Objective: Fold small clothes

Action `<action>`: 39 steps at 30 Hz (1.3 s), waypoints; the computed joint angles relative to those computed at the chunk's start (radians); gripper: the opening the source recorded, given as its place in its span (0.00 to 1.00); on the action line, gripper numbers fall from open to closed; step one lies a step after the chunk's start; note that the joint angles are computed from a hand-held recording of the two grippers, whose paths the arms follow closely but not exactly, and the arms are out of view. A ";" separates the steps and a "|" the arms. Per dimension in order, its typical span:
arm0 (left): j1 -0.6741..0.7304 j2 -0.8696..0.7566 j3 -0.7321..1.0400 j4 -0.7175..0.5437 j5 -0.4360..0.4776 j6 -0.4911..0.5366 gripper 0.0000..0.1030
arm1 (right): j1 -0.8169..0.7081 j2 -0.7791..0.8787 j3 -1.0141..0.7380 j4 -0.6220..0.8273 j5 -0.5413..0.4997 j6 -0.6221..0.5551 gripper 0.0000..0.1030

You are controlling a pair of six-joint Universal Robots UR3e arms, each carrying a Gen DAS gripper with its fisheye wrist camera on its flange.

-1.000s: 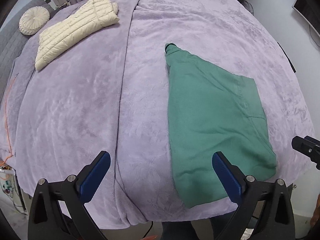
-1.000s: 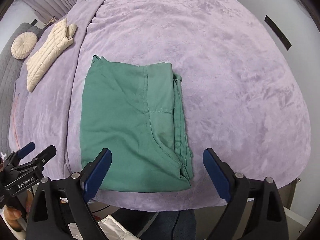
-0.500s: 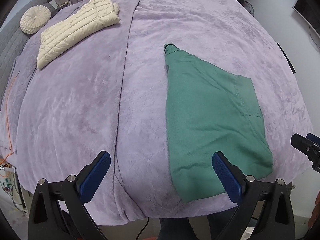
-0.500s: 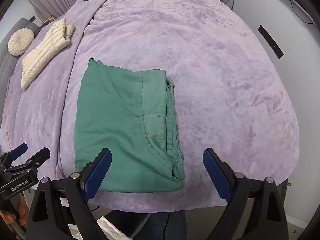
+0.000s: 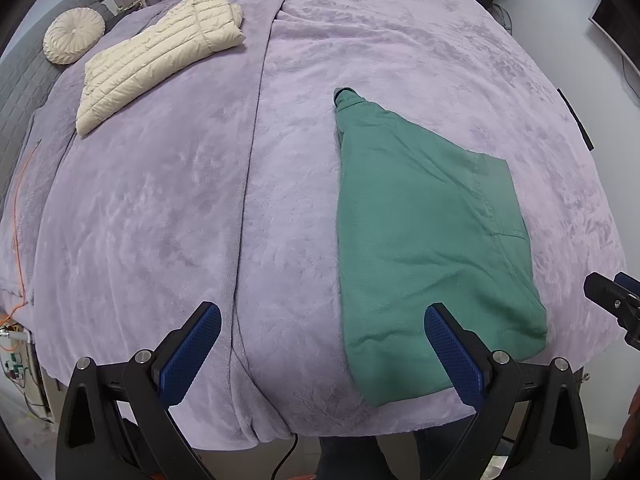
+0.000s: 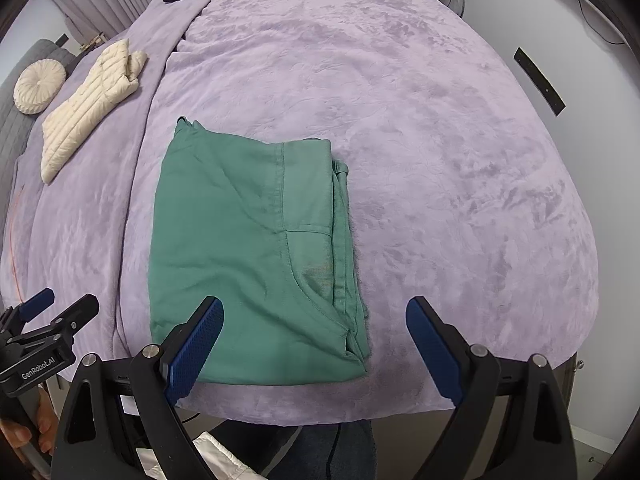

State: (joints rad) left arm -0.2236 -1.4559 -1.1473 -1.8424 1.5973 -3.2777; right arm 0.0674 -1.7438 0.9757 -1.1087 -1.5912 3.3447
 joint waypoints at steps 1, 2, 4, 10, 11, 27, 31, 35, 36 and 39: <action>0.002 0.000 0.000 0.000 0.000 0.001 0.99 | 0.002 0.001 -0.001 0.000 -0.001 0.003 0.91; 0.004 0.001 -0.001 0.001 -0.002 0.004 0.99 | 0.003 0.002 -0.002 0.000 -0.001 0.004 0.91; 0.005 0.002 -0.002 0.001 -0.002 0.006 0.99 | 0.007 0.007 -0.006 0.000 -0.003 0.008 0.91; 0.016 0.004 -0.006 -0.001 -0.005 0.007 0.99 | 0.020 0.013 -0.008 0.000 -0.009 0.018 0.91; 0.018 0.004 -0.006 -0.002 -0.004 0.008 0.99 | 0.023 0.014 -0.006 -0.002 -0.009 0.020 0.91; 0.022 -0.002 0.001 -0.007 -0.002 0.008 0.99 | 0.042 0.046 -0.030 0.000 -0.013 0.029 0.91; 0.021 -0.004 0.003 -0.008 -0.002 0.006 0.99 | 0.046 0.050 -0.035 0.000 -0.014 0.033 0.91; 0.022 -0.003 0.002 -0.006 -0.001 0.008 0.99 | 0.046 0.051 -0.035 0.001 -0.014 0.033 0.91; 0.021 -0.003 0.002 -0.006 -0.001 0.008 0.99 | 0.046 0.051 -0.035 0.001 -0.014 0.033 0.91; 0.021 -0.003 0.002 -0.007 -0.002 0.007 0.99 | 0.046 0.052 -0.036 0.002 -0.014 0.033 0.91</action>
State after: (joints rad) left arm -0.2023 -1.4589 -1.1450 -1.8495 1.5956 -3.2706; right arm 0.1135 -1.6921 0.9396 -1.1072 -1.6056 3.3773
